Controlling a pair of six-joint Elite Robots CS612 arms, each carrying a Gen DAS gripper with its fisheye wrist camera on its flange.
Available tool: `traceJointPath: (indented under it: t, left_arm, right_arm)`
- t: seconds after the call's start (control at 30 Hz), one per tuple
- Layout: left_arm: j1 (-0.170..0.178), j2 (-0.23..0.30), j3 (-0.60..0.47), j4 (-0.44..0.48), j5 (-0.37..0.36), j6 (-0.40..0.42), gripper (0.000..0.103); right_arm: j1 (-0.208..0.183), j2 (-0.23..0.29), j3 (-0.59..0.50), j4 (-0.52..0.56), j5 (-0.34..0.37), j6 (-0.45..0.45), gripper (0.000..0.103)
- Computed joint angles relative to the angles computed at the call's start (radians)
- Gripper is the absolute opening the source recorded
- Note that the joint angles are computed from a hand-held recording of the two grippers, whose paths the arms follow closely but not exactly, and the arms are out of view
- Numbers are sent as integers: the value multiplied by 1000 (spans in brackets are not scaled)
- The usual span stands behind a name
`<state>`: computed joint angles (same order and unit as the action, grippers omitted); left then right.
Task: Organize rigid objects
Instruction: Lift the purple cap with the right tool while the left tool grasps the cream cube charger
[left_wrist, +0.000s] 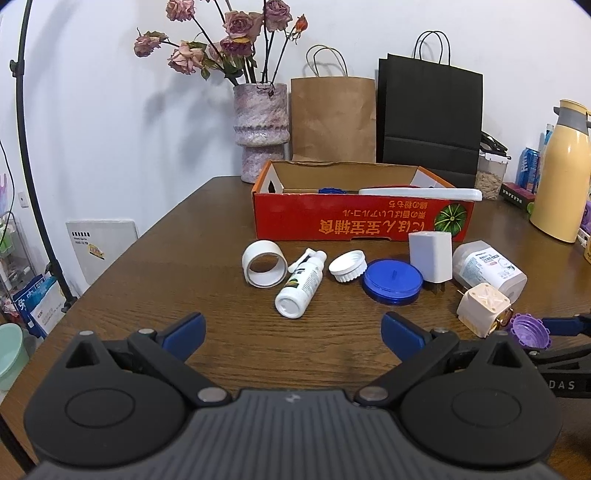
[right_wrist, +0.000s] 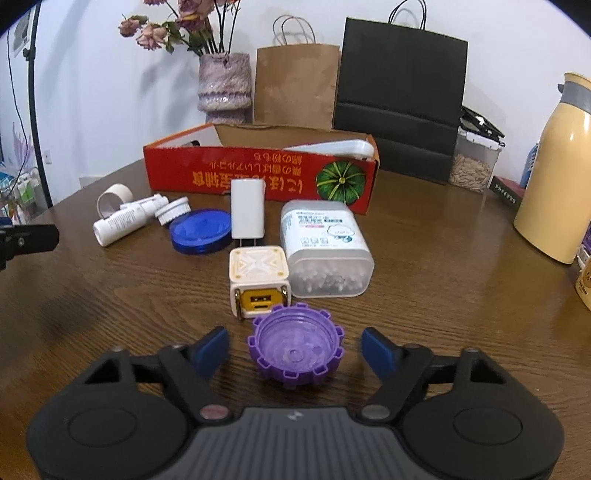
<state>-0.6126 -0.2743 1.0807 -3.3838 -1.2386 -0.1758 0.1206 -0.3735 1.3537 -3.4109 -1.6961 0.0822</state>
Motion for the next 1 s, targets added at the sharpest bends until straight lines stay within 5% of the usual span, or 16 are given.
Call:
traceJointPath:
  t: [0.07,1.0]
  left_arm:
    - [-1,1,-2,1,0,3,103]
    - [-12,22,-60,51,-13,12,103]
  right_arm:
    - [-3,0,4,-12,18,4,53]
    - [-12,-4,25,-150,-11,-14,53]
